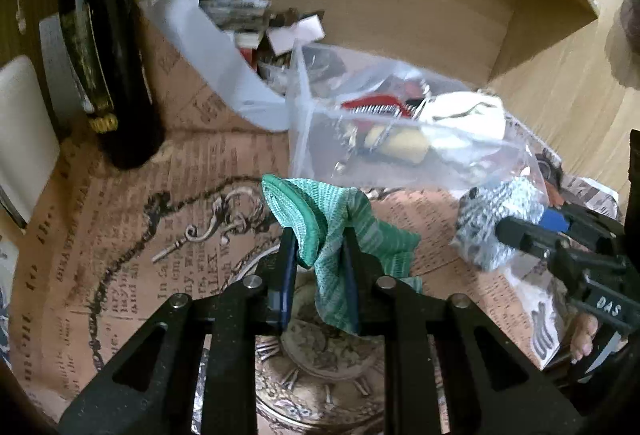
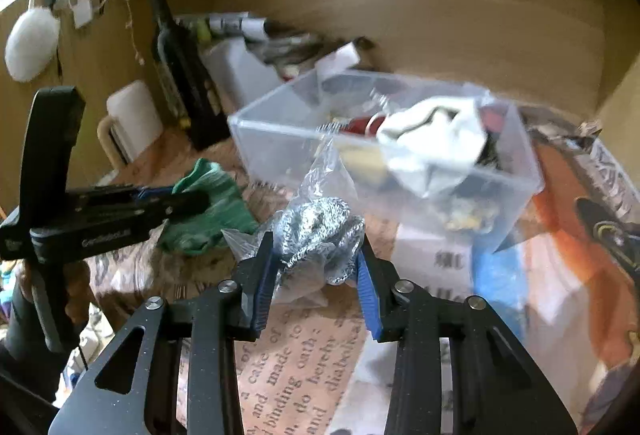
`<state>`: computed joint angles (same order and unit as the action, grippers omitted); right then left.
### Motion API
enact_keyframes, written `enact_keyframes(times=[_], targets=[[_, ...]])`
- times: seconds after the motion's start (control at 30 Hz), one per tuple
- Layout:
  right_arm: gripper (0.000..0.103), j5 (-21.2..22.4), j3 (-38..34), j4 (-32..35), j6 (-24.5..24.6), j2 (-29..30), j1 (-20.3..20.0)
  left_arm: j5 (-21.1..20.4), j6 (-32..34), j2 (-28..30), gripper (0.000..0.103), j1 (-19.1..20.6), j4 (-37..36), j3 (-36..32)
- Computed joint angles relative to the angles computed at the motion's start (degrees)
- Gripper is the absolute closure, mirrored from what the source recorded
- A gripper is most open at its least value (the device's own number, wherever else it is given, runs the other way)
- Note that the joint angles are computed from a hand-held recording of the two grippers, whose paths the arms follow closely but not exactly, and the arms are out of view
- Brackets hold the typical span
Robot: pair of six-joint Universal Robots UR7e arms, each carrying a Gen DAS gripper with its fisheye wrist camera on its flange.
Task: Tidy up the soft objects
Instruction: 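Carry green cloth and foil bag into the clear box and open both tools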
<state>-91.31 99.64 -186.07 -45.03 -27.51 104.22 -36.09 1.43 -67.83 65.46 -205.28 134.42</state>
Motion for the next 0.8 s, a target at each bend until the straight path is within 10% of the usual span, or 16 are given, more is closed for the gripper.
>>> enact_keyframes(times=[0.8], targets=[[0.069, 4.15, -8.04, -10.06, 1.52, 0.42, 1.88, -0.36, 15.49, 5.02, 0.082, -2.24, -8.58, -13.49]])
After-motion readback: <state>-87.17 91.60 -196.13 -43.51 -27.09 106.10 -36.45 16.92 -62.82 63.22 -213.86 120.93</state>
